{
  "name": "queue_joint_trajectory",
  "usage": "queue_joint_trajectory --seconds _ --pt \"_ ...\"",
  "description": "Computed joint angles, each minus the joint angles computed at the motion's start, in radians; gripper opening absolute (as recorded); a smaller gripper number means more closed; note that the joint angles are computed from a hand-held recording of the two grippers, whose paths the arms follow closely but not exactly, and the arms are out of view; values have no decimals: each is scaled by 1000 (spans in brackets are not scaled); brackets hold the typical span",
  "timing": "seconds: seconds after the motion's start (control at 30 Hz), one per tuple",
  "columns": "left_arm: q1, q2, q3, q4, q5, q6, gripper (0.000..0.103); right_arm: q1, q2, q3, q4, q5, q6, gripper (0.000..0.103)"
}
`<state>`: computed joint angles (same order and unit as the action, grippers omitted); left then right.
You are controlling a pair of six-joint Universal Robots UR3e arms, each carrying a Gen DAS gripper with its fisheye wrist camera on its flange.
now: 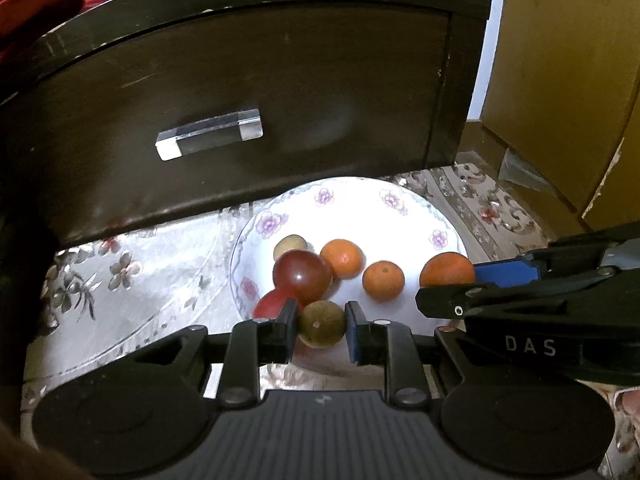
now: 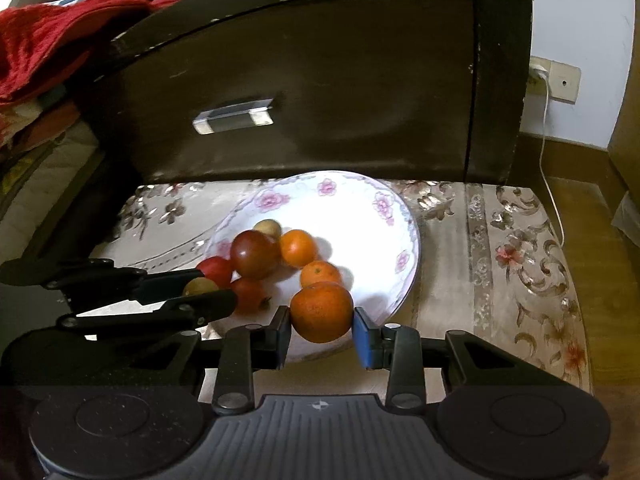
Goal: Organize fruits
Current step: 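Carry the orange with the right tool to the bowl while the left tool carries the potato, then open the right tool releasing the orange into the bowl while the left tool releases the potato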
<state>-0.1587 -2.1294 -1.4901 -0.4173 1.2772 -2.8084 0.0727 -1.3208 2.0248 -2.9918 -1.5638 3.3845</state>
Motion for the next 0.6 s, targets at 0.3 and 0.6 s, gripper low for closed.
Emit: queue_joint_trajectory --seconds 0.3,0.6 --pt "-10 -102 121 -15 -15 -42 29 -61 72 -41 -31 37 -23 31" --pt "-7 -136 135 38 -24 -50 29 -72 157 -117 -36 45 -53 32"
